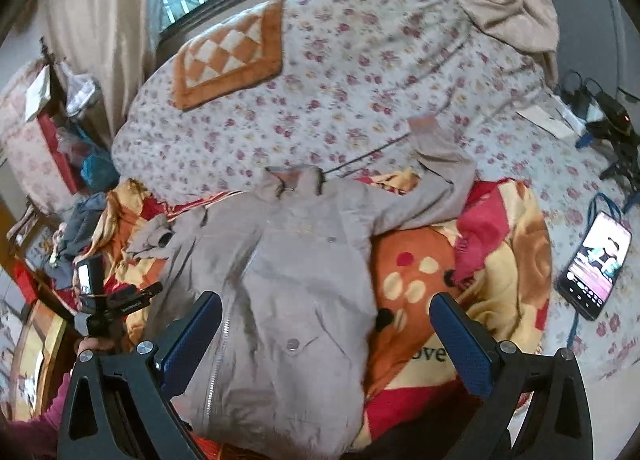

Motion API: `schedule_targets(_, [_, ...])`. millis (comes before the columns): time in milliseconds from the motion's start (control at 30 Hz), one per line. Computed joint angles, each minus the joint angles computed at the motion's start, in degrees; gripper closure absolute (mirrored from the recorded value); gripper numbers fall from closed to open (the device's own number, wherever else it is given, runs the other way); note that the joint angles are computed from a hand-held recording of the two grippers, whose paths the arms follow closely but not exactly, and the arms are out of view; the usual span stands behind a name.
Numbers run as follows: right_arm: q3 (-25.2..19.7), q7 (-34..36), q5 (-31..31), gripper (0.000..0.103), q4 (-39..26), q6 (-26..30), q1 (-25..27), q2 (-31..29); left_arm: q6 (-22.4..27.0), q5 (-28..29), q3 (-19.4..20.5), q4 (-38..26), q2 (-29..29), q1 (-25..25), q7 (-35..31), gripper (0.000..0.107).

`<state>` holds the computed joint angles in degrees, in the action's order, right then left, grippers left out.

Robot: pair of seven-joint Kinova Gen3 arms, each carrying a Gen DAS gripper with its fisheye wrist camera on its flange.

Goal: Fold large clothes
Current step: 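Move both tools over the spread beige jacket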

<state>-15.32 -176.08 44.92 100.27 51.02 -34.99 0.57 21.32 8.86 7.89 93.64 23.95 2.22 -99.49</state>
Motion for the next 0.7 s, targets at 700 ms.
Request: schedule_targets(700, [12.4,8.3,-6.3,0.0,-14.4,-9.2,-4.9,23.4,-4.2,-7.9,-4.8,1.5,0.8,7.0,8.5,0.009])
